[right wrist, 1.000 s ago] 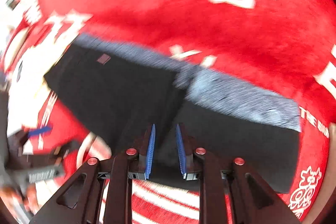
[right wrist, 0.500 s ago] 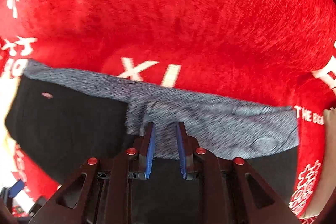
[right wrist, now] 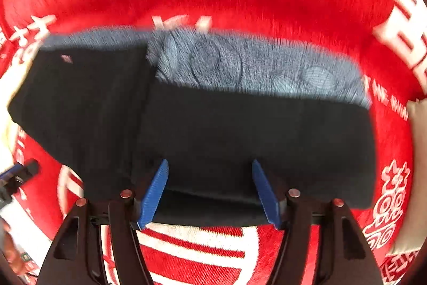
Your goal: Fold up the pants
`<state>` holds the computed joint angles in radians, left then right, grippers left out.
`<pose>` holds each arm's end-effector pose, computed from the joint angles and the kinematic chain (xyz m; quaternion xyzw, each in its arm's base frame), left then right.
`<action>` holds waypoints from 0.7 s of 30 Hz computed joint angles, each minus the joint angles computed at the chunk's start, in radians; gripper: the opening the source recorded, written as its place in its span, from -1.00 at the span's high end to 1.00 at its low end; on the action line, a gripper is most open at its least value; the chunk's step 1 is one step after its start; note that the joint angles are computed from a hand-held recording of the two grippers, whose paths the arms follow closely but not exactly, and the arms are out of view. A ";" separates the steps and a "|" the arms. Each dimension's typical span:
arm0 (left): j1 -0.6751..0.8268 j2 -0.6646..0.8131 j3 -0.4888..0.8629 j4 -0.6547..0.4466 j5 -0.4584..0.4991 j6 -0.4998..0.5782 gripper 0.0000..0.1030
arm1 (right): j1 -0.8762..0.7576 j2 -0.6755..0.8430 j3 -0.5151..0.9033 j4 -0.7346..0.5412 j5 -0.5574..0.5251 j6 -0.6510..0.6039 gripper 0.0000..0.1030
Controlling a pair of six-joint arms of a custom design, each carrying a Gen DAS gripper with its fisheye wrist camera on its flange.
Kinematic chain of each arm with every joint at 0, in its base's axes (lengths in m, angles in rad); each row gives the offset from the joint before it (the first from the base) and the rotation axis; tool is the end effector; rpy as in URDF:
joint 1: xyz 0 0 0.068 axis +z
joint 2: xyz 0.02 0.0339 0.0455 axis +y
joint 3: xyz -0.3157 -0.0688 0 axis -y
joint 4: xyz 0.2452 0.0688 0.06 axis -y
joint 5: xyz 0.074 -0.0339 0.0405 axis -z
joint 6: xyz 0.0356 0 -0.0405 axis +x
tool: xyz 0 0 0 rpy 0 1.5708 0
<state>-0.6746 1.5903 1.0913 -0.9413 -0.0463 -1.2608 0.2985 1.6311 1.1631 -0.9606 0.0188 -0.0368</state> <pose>0.2232 -0.1764 0.2559 -0.2897 0.9546 -0.0406 0.0560 0.2874 0.0877 0.2631 -0.1658 0.9836 0.0000 0.0716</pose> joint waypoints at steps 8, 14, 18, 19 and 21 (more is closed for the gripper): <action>-0.028 0.006 0.027 -0.046 -0.018 -0.001 -0.80 | -0.027 -0.035 -0.012 0.007 -0.019 -0.014 -0.34; -0.021 0.005 0.019 -0.014 -0.010 -0.017 -0.80 | 0.011 -0.042 -0.039 0.034 -0.002 -0.013 -0.36; 0.005 -0.038 -0.036 0.048 0.006 -0.063 -0.80 | 0.017 -0.046 -0.049 0.045 0.006 -0.008 -0.37; 0.013 -0.057 -0.058 0.068 0.007 -0.082 -0.80 | 0.017 -0.047 -0.050 0.045 0.006 -0.009 -0.37; 0.032 -0.099 -0.103 0.108 0.009 -0.114 -0.80 | 0.016 -0.044 -0.048 0.043 0.002 -0.012 -0.37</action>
